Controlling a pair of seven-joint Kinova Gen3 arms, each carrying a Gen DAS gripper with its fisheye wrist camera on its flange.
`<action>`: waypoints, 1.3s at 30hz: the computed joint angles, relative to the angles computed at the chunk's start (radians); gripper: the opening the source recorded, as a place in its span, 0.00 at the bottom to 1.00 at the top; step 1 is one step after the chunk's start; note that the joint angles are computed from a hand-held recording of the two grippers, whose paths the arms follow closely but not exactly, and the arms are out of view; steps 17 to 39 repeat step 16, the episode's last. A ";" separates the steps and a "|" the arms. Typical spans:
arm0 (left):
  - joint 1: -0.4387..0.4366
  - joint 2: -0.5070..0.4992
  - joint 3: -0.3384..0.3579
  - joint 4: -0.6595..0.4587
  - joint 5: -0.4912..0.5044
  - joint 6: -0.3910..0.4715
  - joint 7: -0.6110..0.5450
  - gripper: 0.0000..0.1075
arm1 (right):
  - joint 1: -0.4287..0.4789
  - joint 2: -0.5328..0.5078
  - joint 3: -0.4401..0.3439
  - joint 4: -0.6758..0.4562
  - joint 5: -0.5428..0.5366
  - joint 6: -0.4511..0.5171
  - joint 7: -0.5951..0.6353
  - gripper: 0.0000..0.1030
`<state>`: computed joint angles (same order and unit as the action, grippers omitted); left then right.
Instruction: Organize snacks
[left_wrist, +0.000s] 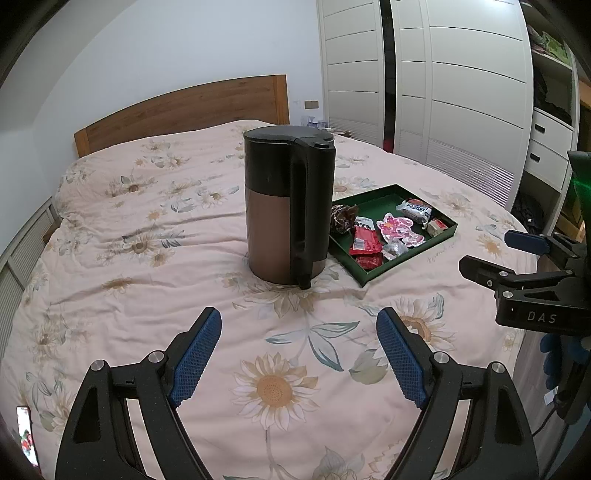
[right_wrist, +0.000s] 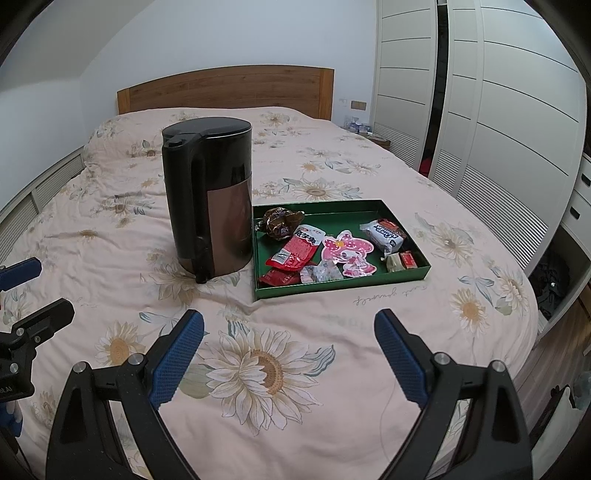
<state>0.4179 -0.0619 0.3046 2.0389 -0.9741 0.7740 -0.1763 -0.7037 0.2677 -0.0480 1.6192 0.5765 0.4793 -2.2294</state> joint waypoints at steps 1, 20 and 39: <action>0.000 0.000 0.000 0.000 -0.001 -0.001 0.000 0.76 | 0.000 0.000 0.000 0.001 0.000 0.000 0.000 1.00; -0.003 -0.001 -0.004 -0.002 0.008 -0.003 -0.012 0.77 | 0.000 0.001 0.000 -0.001 0.000 0.001 0.001 1.00; -0.003 -0.001 -0.004 -0.002 0.008 -0.003 -0.012 0.77 | 0.000 0.001 0.000 -0.001 0.000 0.001 0.001 1.00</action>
